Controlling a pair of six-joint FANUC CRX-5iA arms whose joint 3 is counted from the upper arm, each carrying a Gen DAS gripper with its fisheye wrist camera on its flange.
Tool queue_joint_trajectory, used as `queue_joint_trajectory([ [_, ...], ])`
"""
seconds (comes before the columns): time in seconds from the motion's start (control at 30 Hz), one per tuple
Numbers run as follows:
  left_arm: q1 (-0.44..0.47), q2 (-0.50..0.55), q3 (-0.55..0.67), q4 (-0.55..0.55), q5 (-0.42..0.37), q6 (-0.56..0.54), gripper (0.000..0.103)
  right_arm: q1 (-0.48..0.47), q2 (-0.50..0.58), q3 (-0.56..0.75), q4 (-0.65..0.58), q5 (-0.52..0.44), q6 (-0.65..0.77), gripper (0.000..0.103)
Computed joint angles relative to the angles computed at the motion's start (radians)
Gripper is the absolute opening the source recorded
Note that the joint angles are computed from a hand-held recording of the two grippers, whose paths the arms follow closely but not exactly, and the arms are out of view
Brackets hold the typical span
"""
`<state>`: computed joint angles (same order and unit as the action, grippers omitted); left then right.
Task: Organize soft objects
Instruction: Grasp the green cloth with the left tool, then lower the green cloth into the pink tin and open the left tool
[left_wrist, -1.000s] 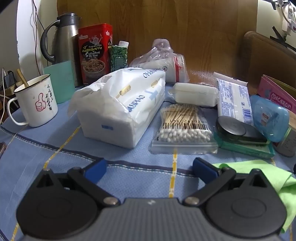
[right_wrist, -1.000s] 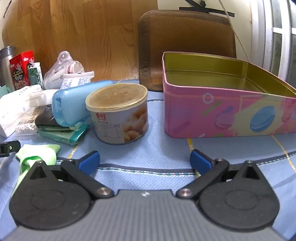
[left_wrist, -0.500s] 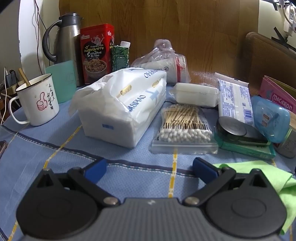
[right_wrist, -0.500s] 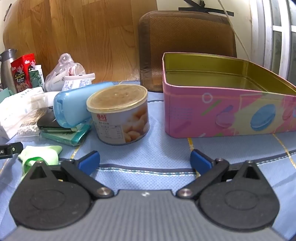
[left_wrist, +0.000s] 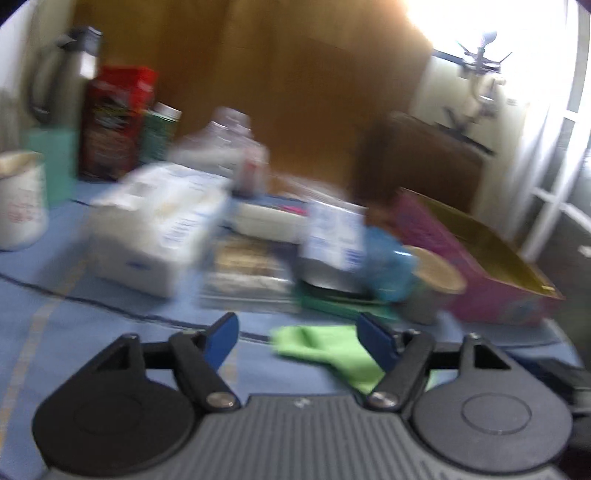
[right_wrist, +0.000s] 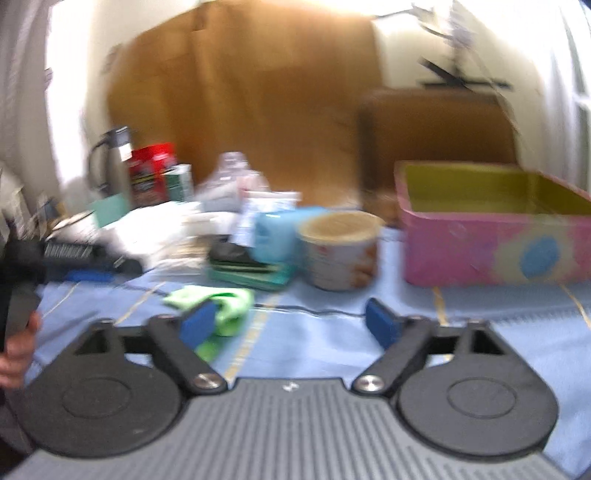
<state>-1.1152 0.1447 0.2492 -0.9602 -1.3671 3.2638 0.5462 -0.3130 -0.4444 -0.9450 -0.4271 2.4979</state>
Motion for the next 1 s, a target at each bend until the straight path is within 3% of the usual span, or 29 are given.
queue_joint_trajectory([
  [0.07, 0.071, -0.04, -0.053, 0.094, 0.164, -0.029, 0.054, 0.052, 0.035, 0.032, 0.071, -0.019, -0.015, 0.052],
  [0.13, 0.132, -0.054, -0.082, 0.181, 0.256, -0.084, 0.049, 0.064, 0.094, 0.082, 0.1, -0.078, -0.02, 0.039],
  [0.23, 0.19, -0.05, -0.1, 0.265, 0.319, -0.156, 0.045, 0.085, 0.169, 0.148, 0.131, -0.132, -0.047, 0.036],
  [0.3, 0.241, -0.05, -0.132, 0.337, 0.405, -0.179, 0.037, 0.125, 0.192, 0.152, 0.21, -0.122, -0.117, 0.033],
  [0.33, 0.228, -0.046, -0.131, 0.314, 0.397, -0.155, 0.026, 0.135, 0.215, 0.166, 0.236, -0.132, -0.148, 0.024],
  [0.37, 0.241, -0.041, -0.132, 0.342, 0.413, -0.184, 0.007, 0.118, 0.224, 0.177, 0.216, -0.154, -0.132, 0.019],
  [0.4, 0.255, -0.049, -0.147, 0.374, 0.457, -0.197, 0.007, 0.098, 0.222, 0.178, 0.174, -0.167, -0.092, 0.007],
  [0.47, 0.233, -0.036, -0.105, 0.337, 0.451, -0.176, 0.007, 0.048, 0.214, 0.188, 0.083, -0.216, -0.012, 0.007],
  [0.57, 0.205, 0.001, 0.004, 0.279, 0.455, -0.25, 0.006, -0.012, 0.13, 0.133, -0.038, -0.173, 0.149, 0.007],
  [0.7, 0.259, 0.126, 0.207, 0.334, 0.533, -0.467, 0.006, -0.15, 0.039, 0.1, -0.283, -0.099, 0.445, 0.007],
  [0.8, 0.324, 0.273, 0.385, 0.457, 0.562, -0.646, 0.006, -0.239, 0.061, 0.133, -0.407, -0.046, 0.587, 0.008],
  [0.87, 0.368, 0.372, 0.49, 0.556, 0.556, -0.706, 0.006, -0.266, 0.116, 0.179, -0.401, -0.007, 0.582, 0.008],
  [0.93, 0.401, 0.464, 0.587, 0.636, 0.537, -0.747, 0.007, -0.252, 0.183, 0.235, -0.285, 0.038, 0.451, 0.008],
  [1.0, 0.424, 0.556, 0.705, 0.704, 0.465, -0.781, 0.01, -0.232, 0.239, 0.277, -0.136, 0.065, 0.276, 0.013],
])
